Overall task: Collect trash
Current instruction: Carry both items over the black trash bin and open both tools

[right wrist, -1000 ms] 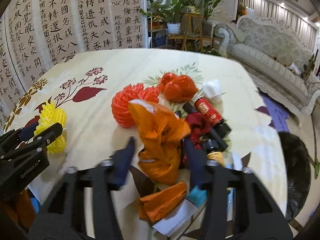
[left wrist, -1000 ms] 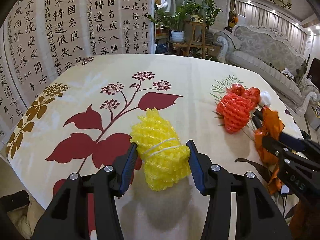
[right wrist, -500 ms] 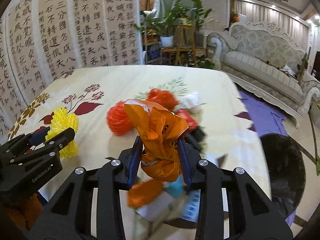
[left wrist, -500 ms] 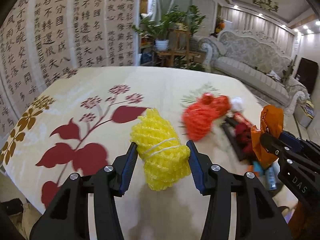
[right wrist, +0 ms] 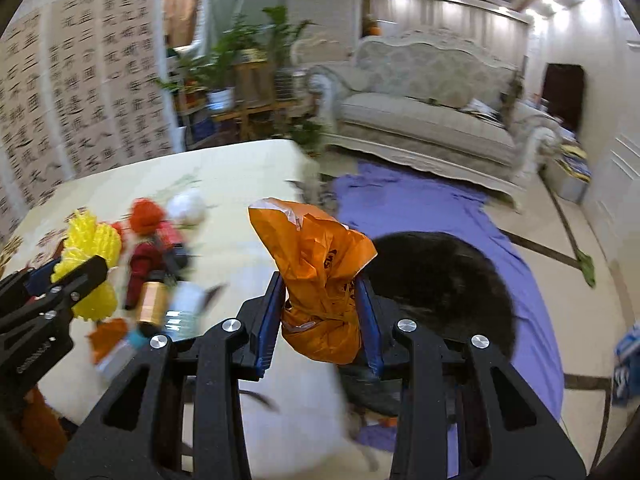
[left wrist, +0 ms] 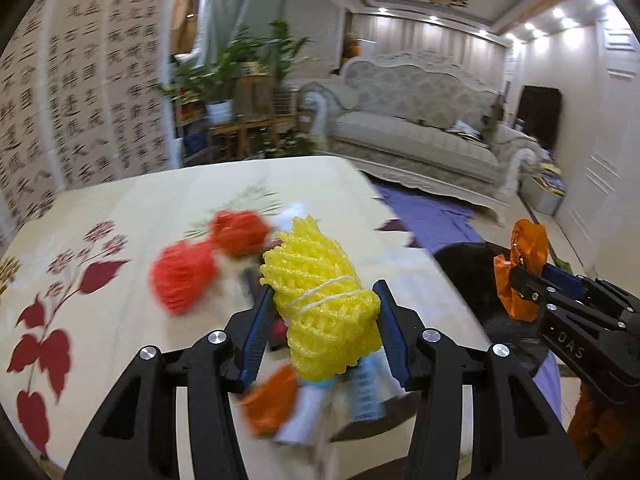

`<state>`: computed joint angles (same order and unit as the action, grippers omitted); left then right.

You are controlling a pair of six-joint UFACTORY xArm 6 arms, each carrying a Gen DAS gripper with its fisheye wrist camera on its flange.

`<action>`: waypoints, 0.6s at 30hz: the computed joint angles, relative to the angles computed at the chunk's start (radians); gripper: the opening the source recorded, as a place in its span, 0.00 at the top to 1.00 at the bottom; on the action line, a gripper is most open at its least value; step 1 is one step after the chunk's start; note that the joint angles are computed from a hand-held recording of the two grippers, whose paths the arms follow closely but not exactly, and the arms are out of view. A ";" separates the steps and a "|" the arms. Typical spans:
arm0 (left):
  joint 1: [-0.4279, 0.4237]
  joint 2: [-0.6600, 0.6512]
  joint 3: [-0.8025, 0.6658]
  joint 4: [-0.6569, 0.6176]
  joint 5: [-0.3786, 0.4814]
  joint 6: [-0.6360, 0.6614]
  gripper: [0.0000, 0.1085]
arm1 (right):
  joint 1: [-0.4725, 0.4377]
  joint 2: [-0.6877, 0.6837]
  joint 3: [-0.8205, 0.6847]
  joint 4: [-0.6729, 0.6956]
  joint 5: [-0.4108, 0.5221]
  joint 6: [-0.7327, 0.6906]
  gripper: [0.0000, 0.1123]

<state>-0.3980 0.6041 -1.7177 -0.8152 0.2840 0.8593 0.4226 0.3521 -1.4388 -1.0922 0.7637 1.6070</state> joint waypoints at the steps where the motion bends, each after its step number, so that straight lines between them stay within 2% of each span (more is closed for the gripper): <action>1: -0.011 0.005 -0.009 -0.001 0.004 0.003 0.54 | -0.011 -0.020 0.029 -0.009 0.007 0.015 0.69; 5: -0.047 0.035 -0.051 0.012 0.015 -0.008 0.54 | -0.043 -0.057 0.093 -0.030 0.009 0.053 0.69; 18: -0.124 0.198 -0.267 0.223 0.050 -0.181 0.54 | -0.149 -0.073 0.170 -0.048 -0.063 0.090 0.69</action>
